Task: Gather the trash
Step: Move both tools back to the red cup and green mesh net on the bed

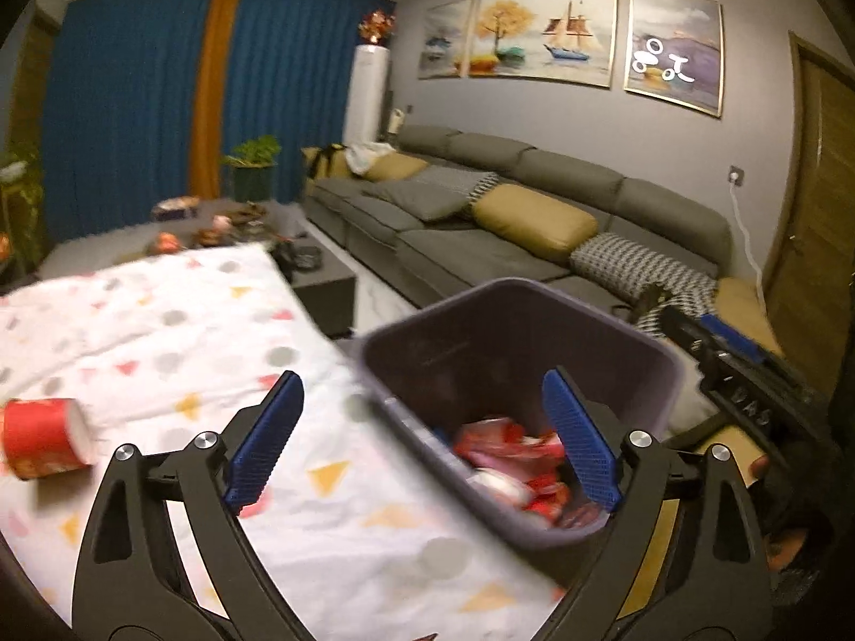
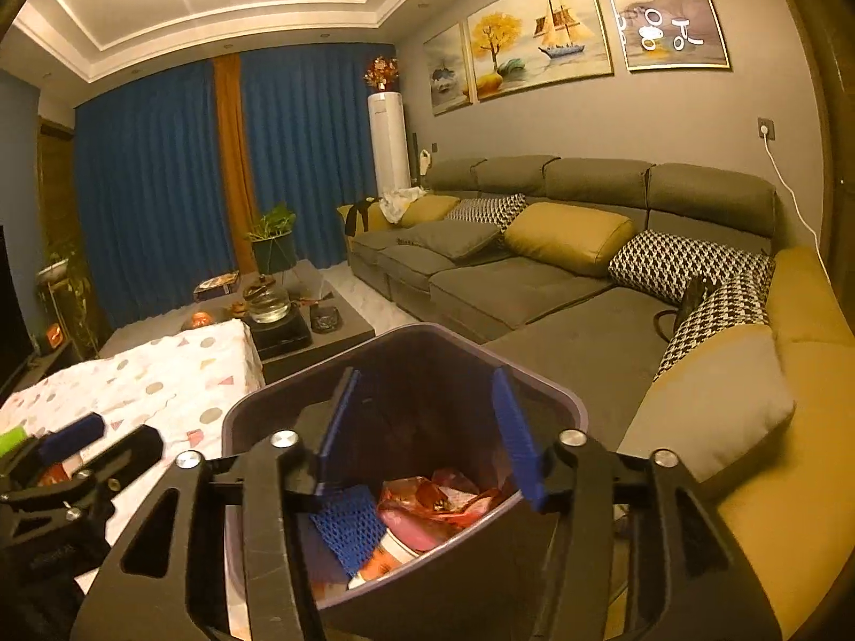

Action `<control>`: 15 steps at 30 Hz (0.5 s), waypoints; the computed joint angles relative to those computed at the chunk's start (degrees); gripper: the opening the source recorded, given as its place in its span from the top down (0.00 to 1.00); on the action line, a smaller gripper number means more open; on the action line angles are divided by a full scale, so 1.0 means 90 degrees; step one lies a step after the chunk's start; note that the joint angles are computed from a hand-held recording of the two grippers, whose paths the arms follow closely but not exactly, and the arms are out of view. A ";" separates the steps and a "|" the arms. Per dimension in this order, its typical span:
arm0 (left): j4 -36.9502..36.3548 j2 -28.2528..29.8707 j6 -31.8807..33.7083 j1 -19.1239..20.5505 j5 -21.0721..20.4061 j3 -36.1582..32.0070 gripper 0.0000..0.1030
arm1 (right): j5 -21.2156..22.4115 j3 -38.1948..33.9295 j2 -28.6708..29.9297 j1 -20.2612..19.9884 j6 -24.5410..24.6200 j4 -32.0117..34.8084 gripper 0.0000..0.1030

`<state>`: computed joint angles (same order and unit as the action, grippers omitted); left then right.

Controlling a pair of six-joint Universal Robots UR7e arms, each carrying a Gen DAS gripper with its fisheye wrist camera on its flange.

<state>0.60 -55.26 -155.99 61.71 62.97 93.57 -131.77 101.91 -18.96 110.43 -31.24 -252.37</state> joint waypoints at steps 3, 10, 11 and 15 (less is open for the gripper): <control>-0.0077 -0.0263 -0.0081 -0.0018 -0.0395 0.0246 0.13 | -0.0037 0.0025 0.0091 0.0104 -0.0037 -0.0106 0.33; -0.0177 -0.1001 -0.0246 0.0131 -0.0815 0.0839 0.13 | -0.0066 -0.0105 0.0397 0.0492 -0.0110 0.0019 0.20; -0.0237 -0.1152 -0.0248 0.0164 -0.0912 0.0959 0.13 | -0.0075 -0.0145 0.0443 0.0555 -0.0119 0.0046 0.19; -0.0313 -0.1629 -0.0334 0.0301 -0.1197 0.1253 0.13 | -0.0022 -0.0282 0.0616 0.0774 0.0056 0.0352 0.18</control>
<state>-2.21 -69.93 -159.00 64.42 52.20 104.85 -131.97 99.38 -13.42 117.39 -30.74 -249.20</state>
